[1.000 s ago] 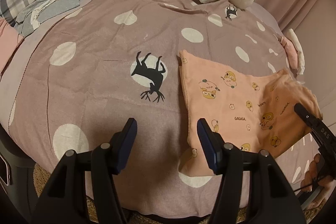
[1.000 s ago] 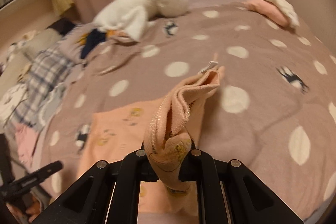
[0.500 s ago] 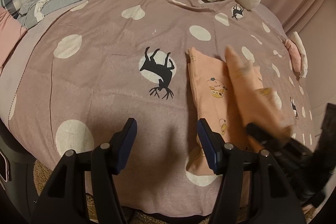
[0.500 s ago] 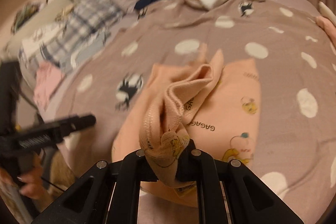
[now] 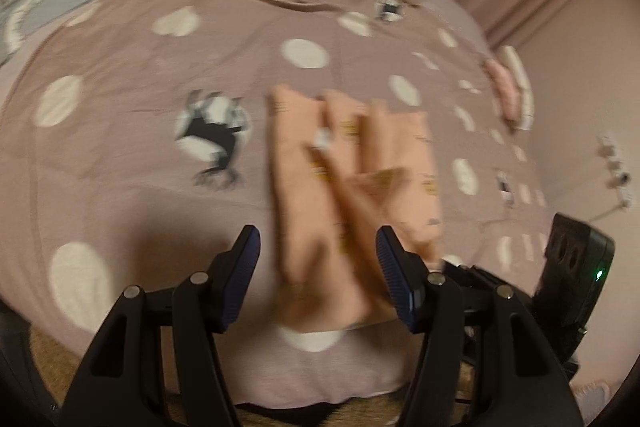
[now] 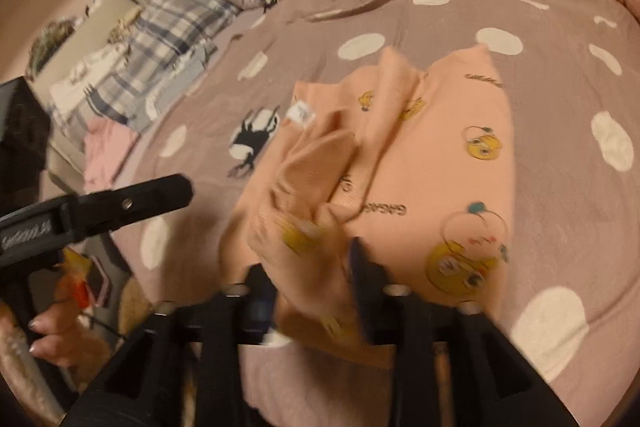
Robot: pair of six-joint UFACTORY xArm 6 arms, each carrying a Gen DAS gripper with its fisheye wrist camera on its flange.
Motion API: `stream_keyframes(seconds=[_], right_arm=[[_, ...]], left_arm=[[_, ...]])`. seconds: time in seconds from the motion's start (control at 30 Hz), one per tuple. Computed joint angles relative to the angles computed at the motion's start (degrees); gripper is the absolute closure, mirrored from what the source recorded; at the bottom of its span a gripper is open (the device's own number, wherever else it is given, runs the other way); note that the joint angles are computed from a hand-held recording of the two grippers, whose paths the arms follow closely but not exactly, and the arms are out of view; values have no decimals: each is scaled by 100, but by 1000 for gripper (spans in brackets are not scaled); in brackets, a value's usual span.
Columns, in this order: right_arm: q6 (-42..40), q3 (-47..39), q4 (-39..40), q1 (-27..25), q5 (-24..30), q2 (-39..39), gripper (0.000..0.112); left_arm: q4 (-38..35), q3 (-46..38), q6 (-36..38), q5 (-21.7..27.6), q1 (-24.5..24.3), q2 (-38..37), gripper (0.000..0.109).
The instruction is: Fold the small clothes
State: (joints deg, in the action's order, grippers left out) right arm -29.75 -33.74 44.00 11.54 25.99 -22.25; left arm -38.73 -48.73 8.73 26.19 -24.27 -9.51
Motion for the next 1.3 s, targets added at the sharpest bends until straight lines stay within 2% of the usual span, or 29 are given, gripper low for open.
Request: stream_keyframes(seconds=[0.13,0.3,0.43,0.53,0.6,0.7,0.87,1.07,1.23,1.3], right_arm=[[629,320,-498,-260,-99,-493,64],[985,544,-752,-598,-151,-808,57],[1454,637,-1173,-771,-215,-821,57],[1492,658,-1159,-815,-190,-803,57],[1581,694,-1259,-817,-187,-810,57],[1793,742,-1544,-793,-210,-852,57],[1606,799,-1386,-844,-130,-955,57],[1531,798,-1252,-850,-94,-929,57],[1599,819,-1304,-869,-68,-944,57],[1656,814,-1350,-873,-69,-923,57]], left_arm=[[-518,-447,558,144,-113,433,41],[-1278,-1010,1151,787,-79,996,40],[-635,-1272,565,723,-189,1390,40],[-658,-1380,535,655,-242,1558,41],[-399,-1443,361,652,-252,1614,42],[-195,-1370,149,625,-217,1494,45],[308,-1217,-143,325,-151,1323,43],[-163,-1400,251,719,-45,1611,45],[-257,-1473,390,594,-155,1718,46],[-73,-1551,206,567,-193,1802,56]])
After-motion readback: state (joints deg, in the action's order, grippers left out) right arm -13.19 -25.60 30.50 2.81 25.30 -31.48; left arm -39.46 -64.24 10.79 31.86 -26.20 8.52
